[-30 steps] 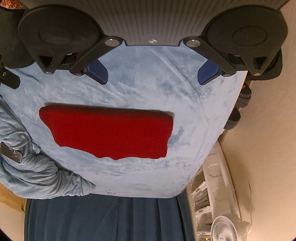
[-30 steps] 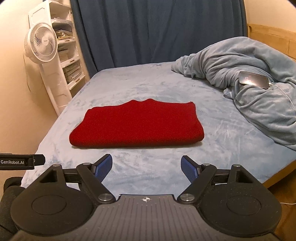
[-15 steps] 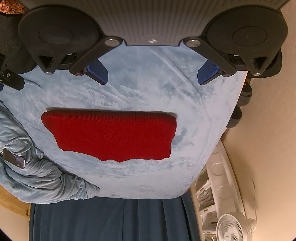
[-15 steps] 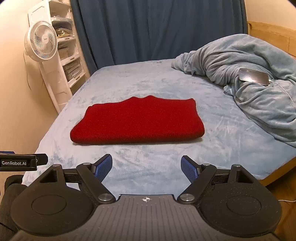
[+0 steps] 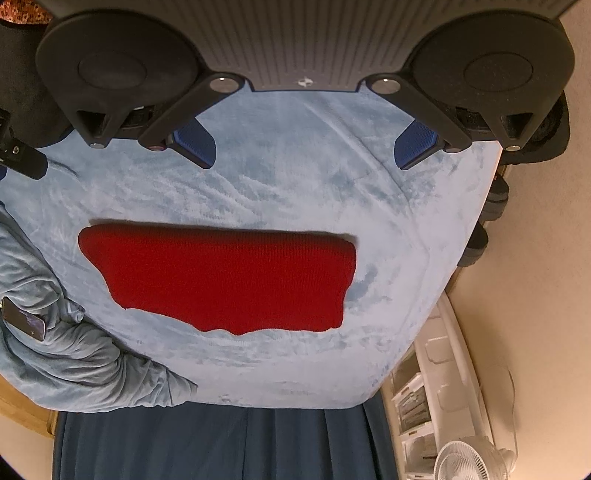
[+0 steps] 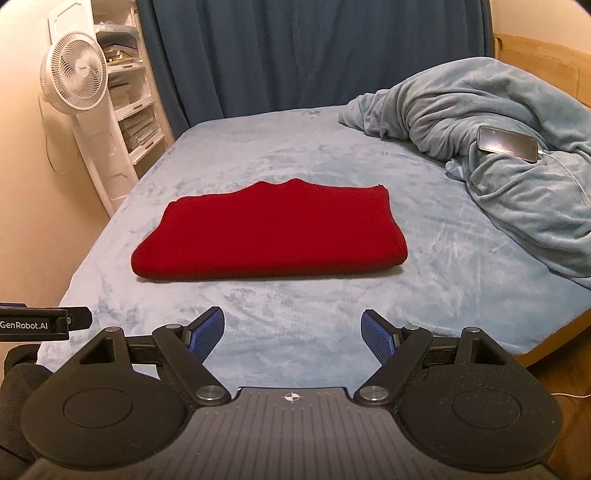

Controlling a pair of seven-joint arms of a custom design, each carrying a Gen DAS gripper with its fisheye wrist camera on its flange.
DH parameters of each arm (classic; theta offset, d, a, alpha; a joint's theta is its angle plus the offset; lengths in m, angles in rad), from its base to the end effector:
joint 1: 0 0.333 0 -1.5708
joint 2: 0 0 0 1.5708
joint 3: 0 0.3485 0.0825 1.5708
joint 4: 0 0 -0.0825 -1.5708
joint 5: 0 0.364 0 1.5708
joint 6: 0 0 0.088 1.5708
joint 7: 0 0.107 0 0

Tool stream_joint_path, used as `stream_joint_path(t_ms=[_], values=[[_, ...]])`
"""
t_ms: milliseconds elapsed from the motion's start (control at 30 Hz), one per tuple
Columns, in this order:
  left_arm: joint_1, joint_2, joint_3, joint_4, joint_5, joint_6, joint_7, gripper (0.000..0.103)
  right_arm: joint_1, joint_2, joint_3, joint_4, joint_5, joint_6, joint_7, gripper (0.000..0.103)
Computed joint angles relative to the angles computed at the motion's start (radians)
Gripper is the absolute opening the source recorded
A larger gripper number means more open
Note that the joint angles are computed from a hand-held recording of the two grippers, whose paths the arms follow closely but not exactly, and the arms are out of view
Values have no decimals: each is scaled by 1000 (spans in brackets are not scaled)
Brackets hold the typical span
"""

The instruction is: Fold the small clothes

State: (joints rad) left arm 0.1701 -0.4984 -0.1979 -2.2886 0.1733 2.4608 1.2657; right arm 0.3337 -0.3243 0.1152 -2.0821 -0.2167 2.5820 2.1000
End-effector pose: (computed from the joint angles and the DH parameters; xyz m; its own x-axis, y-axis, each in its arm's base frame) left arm 0.4170 -0.0315 0.6459 0.1948 -0.9783 -0.0711 -0.7618 -0.1053 -0.6393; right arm 0.4256 0.2207 0.6932 0.1260 -0.9816 -0.1434 -0.6788 0.0201 -0.7340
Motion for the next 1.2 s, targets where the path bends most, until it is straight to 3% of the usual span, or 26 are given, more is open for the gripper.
stream_joint_path(t_ms=[600, 1000, 1200], values=[[-5, 96, 11, 43, 24, -27, -27, 103, 2, 81, 0, 60, 11, -55, 2, 82], [-18, 222, 43, 103, 45, -26, -36, 103, -7, 184, -7, 136, 4, -88, 23, 82], [3, 350, 74, 182, 107, 2, -96, 103, -33, 287, -47, 182, 147, -21, 89, 82]])
